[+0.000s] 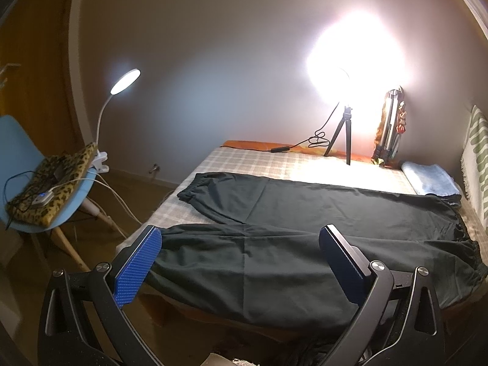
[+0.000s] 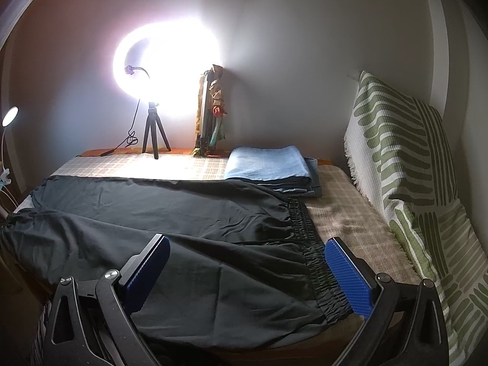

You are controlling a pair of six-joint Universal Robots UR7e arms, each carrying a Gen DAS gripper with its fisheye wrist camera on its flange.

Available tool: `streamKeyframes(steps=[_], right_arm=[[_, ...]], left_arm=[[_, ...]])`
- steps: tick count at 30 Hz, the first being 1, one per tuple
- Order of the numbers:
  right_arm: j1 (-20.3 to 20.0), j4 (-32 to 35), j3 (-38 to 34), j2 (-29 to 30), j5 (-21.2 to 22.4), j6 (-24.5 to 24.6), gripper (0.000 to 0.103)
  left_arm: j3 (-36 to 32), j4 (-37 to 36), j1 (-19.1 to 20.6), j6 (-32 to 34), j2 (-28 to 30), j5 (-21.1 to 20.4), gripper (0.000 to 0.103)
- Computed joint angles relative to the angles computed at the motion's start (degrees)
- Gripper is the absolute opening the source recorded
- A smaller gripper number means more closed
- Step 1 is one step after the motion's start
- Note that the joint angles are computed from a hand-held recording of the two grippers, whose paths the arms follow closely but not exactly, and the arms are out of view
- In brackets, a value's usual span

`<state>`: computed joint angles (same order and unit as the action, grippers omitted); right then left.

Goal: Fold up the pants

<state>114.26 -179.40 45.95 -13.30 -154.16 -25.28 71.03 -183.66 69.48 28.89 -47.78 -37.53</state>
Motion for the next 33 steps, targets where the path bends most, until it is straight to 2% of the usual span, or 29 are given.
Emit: streamKeyframes(steps=[33], right_arm=[[-0.03, 0.45, -0.13, -0.22, 0.50, 1.25, 0.103]], left_arm=[[0.17, 0.27, 0.22, -0.33, -0.03, 0.09, 0.103]])
